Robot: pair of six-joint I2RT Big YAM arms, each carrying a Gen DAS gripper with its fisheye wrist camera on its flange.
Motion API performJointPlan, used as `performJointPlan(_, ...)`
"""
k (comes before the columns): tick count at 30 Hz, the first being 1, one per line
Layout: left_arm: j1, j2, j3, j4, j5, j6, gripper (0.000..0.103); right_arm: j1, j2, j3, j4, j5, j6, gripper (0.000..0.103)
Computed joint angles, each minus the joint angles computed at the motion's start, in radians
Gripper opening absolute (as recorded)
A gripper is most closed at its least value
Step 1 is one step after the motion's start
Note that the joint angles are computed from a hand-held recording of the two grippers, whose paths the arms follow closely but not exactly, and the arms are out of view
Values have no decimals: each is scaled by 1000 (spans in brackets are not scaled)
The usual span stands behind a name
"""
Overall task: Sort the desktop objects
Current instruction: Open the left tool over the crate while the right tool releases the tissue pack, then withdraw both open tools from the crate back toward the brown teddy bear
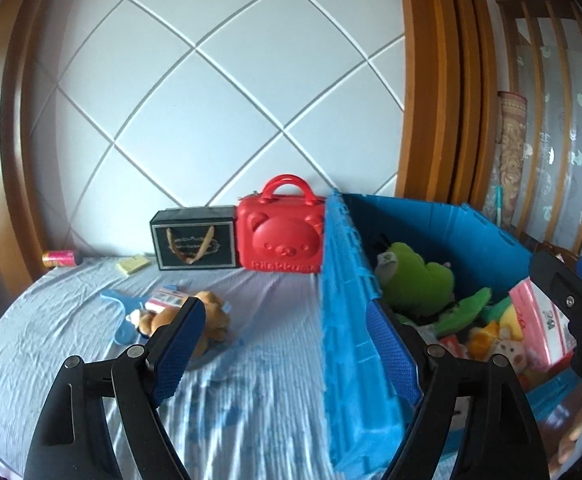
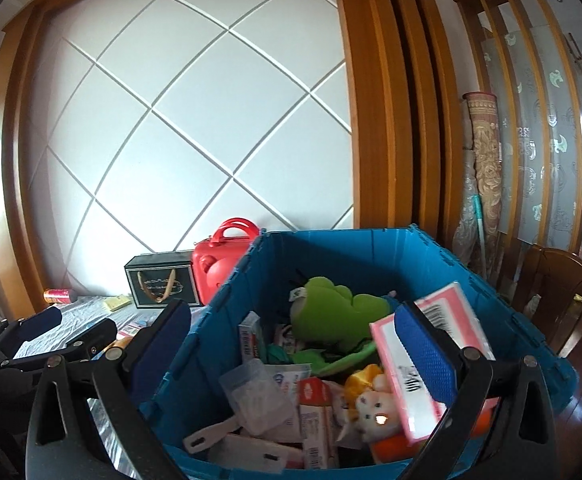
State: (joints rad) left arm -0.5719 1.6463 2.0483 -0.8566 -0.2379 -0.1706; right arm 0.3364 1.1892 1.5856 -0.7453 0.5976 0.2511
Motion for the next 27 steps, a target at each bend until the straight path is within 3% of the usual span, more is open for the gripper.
performJointPlan(7,175,-79,-115,27,70,31,83,143,169,162,12,9,12,103)
performJointPlan(13,365,-86,-160,15,151,122,83,238,378,359,19,7,45,103)
performJointPlan(20,511,4,-103,-56,240,213,83,290,674,703,-212,-24,180,103)
performJointPlan(27,548,103,-29,-120,288,215,83,289,905,1046,-492,-32,236,103)
